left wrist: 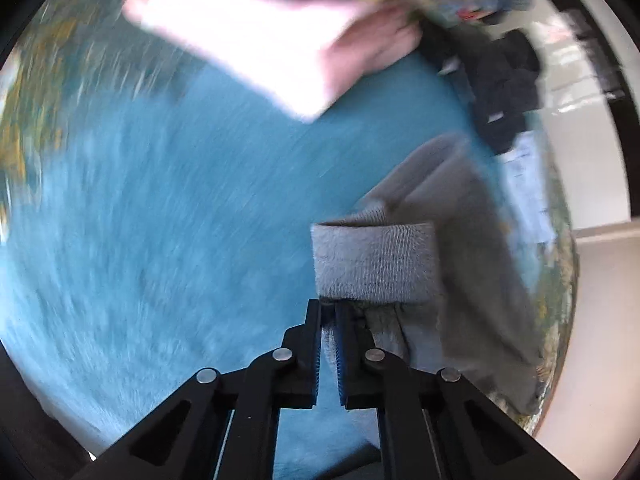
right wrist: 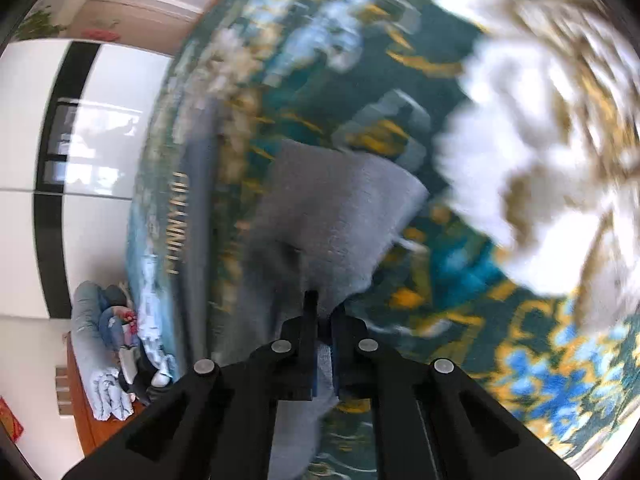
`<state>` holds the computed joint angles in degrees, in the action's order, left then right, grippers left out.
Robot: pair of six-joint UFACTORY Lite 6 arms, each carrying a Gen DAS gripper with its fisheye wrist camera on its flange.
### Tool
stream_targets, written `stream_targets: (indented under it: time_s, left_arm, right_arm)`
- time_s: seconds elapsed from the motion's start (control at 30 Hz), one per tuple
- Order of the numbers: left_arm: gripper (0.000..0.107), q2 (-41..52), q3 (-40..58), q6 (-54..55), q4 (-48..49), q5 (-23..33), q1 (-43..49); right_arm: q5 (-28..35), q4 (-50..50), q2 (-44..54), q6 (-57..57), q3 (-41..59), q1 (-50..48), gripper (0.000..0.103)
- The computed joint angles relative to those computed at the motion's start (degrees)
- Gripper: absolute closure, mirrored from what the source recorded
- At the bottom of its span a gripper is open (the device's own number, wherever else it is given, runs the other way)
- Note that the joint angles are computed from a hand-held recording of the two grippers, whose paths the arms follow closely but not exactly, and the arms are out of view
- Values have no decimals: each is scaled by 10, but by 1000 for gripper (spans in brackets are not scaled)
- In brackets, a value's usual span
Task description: Fold clothes
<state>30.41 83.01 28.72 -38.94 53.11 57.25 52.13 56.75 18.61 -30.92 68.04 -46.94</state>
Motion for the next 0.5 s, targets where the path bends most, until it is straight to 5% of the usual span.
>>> stream_targets:
  time_s: [0.2,0.33,0.5]
  left_arm:
    - [107,-33,123,26,-74,99,58]
    - [107,-25,80,44,-31,86,69]
    - [105,-3,11,45,-39,120,74]
  right_arm:
    - [80,64,-52,-31,129,-22,99]
    - [96,40,-79,-69,82,-70,99]
    - [43,-8,-74,-74,-32,-87,99]
